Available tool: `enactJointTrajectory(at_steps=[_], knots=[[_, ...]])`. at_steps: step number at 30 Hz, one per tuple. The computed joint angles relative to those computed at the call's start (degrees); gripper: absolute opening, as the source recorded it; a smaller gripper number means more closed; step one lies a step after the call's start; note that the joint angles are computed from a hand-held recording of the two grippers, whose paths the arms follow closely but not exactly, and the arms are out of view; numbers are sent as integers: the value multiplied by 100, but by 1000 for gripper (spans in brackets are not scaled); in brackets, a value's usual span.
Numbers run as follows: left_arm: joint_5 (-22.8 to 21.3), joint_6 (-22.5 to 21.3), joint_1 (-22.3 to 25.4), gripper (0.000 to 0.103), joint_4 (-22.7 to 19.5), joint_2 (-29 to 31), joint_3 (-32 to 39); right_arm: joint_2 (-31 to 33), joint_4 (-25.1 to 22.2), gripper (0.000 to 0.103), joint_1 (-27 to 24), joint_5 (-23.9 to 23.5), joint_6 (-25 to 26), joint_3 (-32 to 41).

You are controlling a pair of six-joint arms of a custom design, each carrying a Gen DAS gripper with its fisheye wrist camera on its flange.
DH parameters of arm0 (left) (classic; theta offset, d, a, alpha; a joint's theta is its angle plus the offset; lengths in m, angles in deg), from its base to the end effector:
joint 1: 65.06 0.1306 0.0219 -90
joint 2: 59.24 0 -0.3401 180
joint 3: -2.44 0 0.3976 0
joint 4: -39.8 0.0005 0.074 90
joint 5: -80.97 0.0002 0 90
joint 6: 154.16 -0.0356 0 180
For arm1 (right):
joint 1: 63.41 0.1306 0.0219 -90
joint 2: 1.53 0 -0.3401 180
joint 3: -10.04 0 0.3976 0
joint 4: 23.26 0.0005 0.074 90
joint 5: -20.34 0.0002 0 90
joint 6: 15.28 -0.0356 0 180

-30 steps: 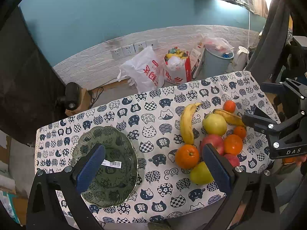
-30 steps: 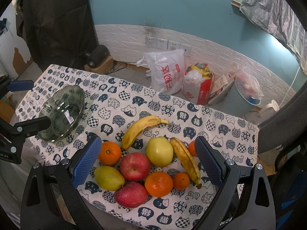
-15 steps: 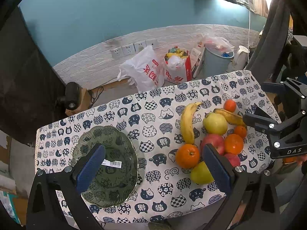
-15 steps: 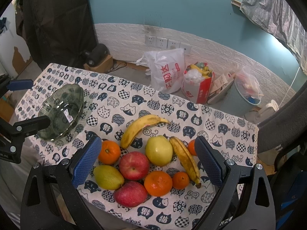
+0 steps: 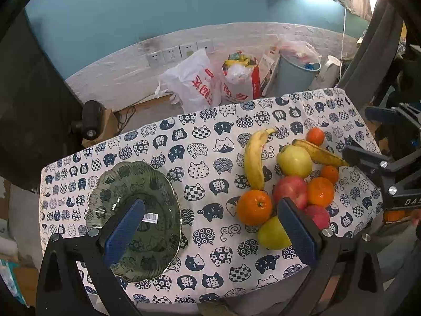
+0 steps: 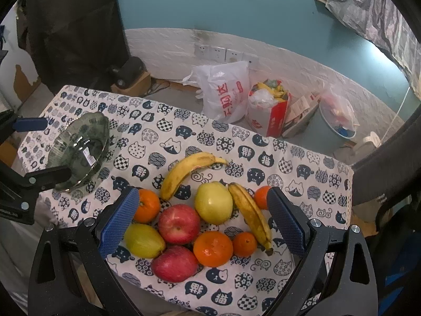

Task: Organize fruits
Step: 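Grasp the orange with the left tool while the right tool grasps the large green pear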

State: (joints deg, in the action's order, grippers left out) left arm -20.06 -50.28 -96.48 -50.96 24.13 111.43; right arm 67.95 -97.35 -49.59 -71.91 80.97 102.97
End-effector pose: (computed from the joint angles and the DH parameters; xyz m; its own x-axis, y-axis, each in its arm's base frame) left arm 0.3333 -0.1962 0.5414 -0.8580 0.2482 -0.4498 0.2444 0.9673 0.0677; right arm 0.3268 0.0813 0.5225 -0.7177 -0.2886 -0.6337 -0.3430 0.9385 -0.0389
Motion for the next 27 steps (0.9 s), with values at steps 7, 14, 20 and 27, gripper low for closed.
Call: enactJointTrajectory(at_steps=[7, 14, 20, 27], knots=[[25, -76, -88, 102, -54, 292, -143, 220, -99, 95, -189, 3, -35, 63], [239, -44, -175, 102, -85, 617, -277, 493, -278, 95, -479, -192, -45, 51], [474, -60, -220, 102, -103, 858, -347, 727, -327, 95, -676, -310, -61, -91], [543, -136, -220, 102, -67, 1112, -461, 1008, -381, 95, -789, -383, -5, -156]])
